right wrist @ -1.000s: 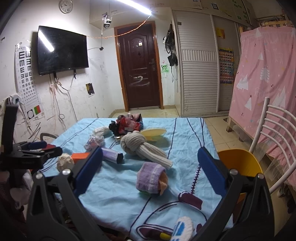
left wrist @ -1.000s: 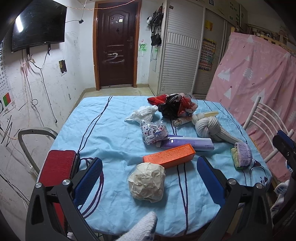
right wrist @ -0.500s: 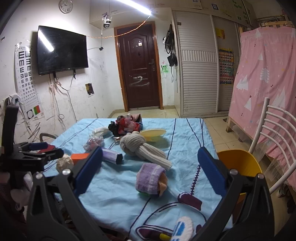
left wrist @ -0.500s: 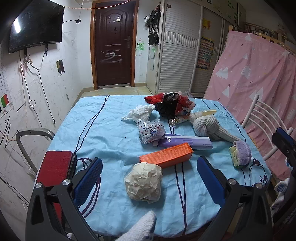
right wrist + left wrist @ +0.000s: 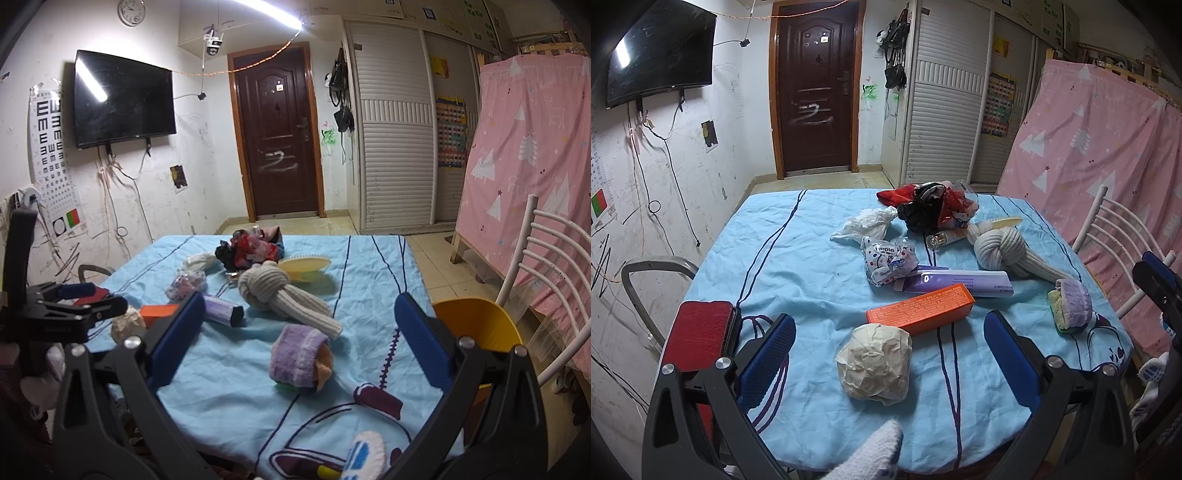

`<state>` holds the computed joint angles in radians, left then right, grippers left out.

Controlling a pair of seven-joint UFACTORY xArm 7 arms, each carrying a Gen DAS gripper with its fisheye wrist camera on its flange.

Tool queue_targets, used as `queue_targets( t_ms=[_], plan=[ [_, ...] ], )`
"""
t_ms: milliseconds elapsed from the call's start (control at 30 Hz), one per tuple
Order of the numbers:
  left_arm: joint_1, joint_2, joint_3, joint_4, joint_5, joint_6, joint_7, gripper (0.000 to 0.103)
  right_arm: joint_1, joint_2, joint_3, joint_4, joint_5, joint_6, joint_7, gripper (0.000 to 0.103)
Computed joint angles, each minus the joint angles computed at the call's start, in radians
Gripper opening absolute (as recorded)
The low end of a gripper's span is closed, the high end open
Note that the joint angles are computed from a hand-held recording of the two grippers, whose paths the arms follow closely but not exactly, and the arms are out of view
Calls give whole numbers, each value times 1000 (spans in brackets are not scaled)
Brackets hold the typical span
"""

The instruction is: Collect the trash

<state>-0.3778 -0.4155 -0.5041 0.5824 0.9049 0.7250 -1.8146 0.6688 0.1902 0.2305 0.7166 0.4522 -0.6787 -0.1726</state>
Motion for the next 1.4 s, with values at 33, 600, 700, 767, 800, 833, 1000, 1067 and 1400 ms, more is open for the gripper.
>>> queue_targets(
  t_ms=[33, 600, 700, 767, 800, 833, 1000, 1067, 1400],
  plan=[
    [-1, 0, 0, 0, 0, 0, 0, 93, -1, 0, 1, -1, -2, -1, 3, 98],
    [-3, 6, 2, 4, 2, 3, -1, 93, 1, 3, 0, 1, -2, -1, 1, 98],
    [-5, 9, 4, 5, 1, 2, -2, 93, -2, 9, -1, 3, -9, -1, 6, 98],
    [-4, 16, 6, 7, 2, 1, -2, 93, -6, 14, -2, 2, -20, -2, 15, 98],
    [-4, 20, 9, 7, 3, -2, -2, 93, -7, 17, -3, 4, -24, 0, 18, 98],
    [-4, 24, 11, 8, 3, -4, -1, 93, -10, 22, -4, 7, -30, 3, 22, 98],
    [5, 61, 41, 9, 12, -44, 11, 93, -25, 50, -8, 30, -80, 48, 59, 98],
    [9, 80, 55, 11, 14, -63, 20, 93, -37, 67, -7, 43, -128, 78, 86, 98],
    [11, 158, 128, 11, -32, -140, 94, 73, -15, 139, -55, 125, -208, 214, 138, 98]
  ],
)
